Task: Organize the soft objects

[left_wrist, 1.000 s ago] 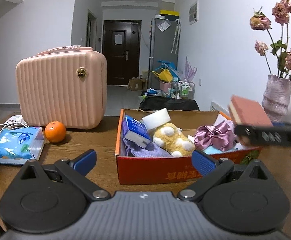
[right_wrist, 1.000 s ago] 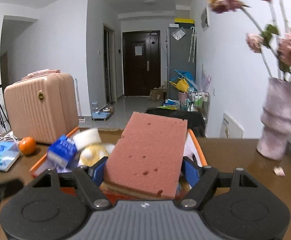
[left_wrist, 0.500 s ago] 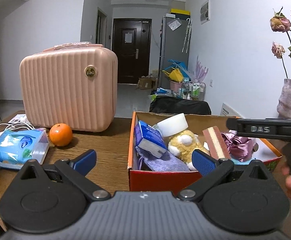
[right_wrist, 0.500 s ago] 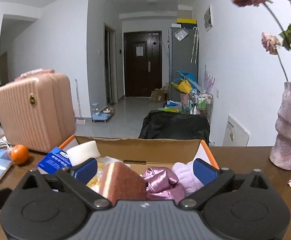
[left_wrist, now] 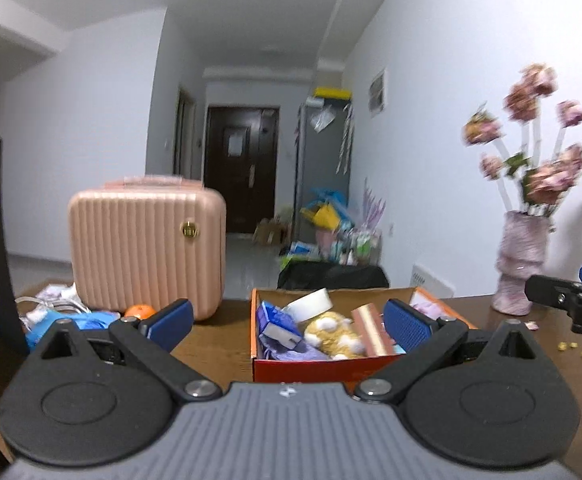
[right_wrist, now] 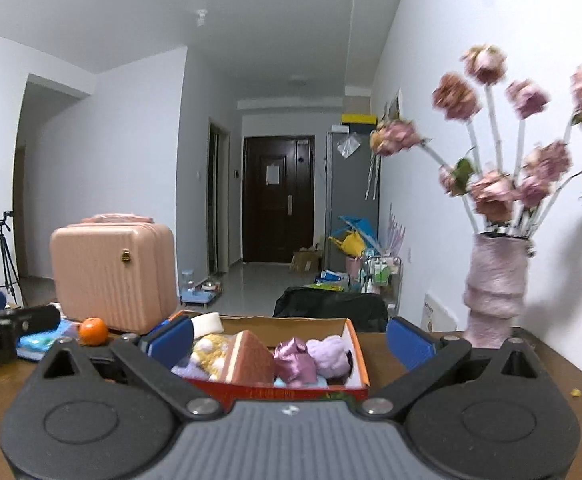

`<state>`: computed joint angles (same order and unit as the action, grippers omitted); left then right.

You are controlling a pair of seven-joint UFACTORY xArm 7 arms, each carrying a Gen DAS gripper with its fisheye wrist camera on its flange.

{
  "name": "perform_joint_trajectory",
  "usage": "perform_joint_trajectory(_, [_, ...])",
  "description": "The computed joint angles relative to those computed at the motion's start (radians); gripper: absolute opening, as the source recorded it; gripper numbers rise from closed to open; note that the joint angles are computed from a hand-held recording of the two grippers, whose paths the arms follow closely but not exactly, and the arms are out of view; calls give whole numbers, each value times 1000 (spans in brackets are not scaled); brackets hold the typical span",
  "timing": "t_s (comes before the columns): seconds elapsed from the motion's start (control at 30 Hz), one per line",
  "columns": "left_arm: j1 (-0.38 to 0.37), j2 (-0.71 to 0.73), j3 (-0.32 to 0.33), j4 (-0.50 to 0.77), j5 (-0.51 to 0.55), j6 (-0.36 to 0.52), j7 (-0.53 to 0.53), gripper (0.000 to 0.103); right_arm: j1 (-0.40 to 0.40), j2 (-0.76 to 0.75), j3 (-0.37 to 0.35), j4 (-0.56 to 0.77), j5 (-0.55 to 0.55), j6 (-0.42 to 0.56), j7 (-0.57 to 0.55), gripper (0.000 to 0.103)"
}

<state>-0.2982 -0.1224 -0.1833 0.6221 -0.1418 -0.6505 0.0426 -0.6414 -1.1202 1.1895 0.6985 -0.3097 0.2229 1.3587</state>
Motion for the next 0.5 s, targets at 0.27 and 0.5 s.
perform_joint_trajectory(0.27, [-19, -311, 38, -335, 138, -52, -127, 103, 342, -88, -2, -75, 28, 249, 71, 103])
perform_joint_trajectory(0.5, [-33, -506, 24, -532, 182, -52, -177, 103, 455, -95, 65, -44, 36, 407, 149, 103])
